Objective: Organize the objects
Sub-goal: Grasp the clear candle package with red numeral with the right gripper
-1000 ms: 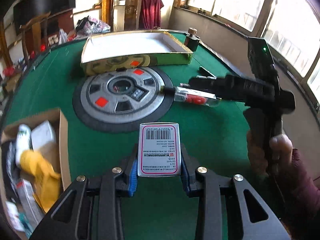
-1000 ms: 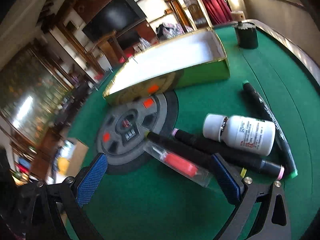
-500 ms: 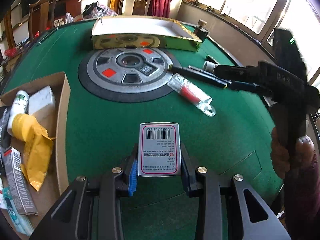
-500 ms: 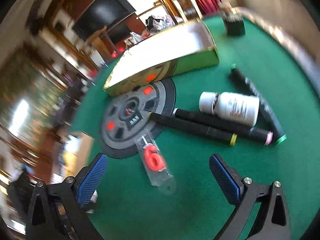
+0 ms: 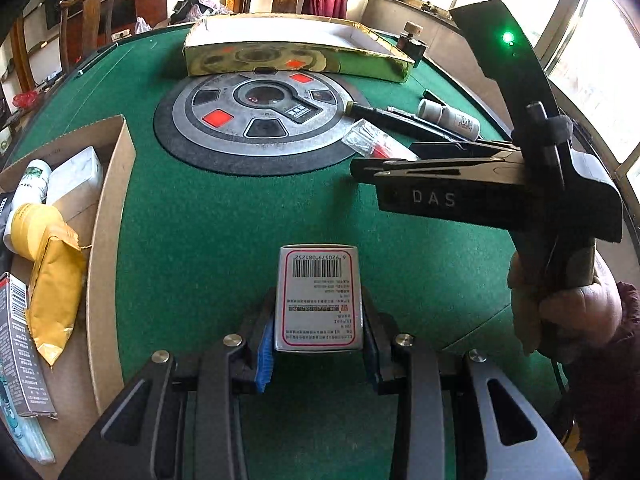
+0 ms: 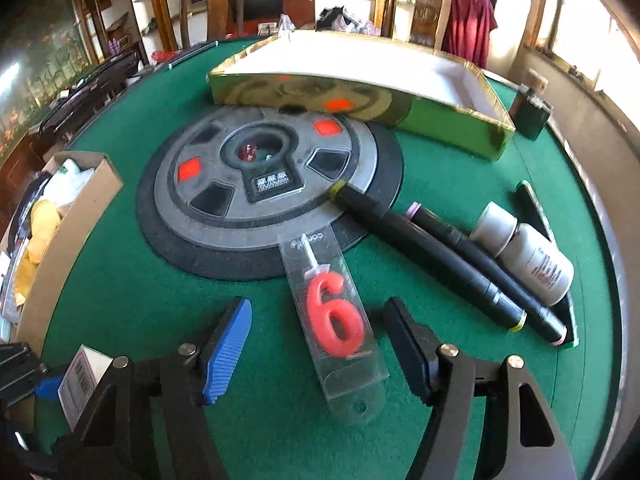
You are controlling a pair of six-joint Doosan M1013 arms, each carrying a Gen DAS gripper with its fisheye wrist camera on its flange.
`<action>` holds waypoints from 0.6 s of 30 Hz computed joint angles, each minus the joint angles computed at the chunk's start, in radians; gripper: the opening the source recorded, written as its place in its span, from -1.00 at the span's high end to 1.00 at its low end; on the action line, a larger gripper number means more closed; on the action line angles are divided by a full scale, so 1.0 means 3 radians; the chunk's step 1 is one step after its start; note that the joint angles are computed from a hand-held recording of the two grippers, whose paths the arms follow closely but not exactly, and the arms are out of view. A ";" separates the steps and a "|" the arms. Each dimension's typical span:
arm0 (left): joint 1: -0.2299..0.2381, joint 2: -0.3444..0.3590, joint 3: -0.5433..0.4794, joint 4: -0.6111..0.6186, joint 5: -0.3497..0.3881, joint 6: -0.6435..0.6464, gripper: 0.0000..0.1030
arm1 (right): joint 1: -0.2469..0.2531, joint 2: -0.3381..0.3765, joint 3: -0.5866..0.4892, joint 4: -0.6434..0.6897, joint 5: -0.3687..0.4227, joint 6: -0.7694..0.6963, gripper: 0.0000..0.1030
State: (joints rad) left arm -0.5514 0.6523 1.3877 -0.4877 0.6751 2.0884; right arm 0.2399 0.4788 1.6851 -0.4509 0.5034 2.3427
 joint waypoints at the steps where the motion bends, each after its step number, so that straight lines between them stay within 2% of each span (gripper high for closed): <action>1: -0.0003 -0.0001 0.0006 -0.0002 -0.0024 0.0004 0.34 | -0.0002 -0.0005 0.0006 0.0001 -0.0016 0.0021 -0.39; 3: -0.0014 -0.0012 0.0037 0.0010 -0.0102 0.0022 0.34 | 0.0002 -0.0003 0.0006 -0.0016 -0.0018 0.0077 -0.36; 5: -0.0023 -0.0027 0.0075 0.0010 -0.0184 0.0050 0.34 | 0.0030 0.0005 -0.0010 -0.0172 0.0065 0.0211 -0.05; 6: -0.0022 -0.0034 0.0089 -0.0010 -0.0200 0.0077 0.35 | 0.0032 -0.0003 -0.0005 -0.0167 0.0052 0.0217 0.04; 8: 0.0006 -0.0034 0.0087 -0.0175 -0.0125 0.0189 0.35 | 0.0036 0.0000 -0.0023 -0.0163 0.0092 0.0250 0.39; 18: 0.0073 -0.0199 0.0267 -0.0515 -0.0214 0.0482 0.35 | 0.0010 -0.0146 0.0144 0.0065 -0.0125 0.0427 0.42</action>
State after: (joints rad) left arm -0.5296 0.5926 1.4679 -0.6421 0.6110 2.2330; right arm 0.2428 0.4351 1.7282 -0.4313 0.4661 2.4709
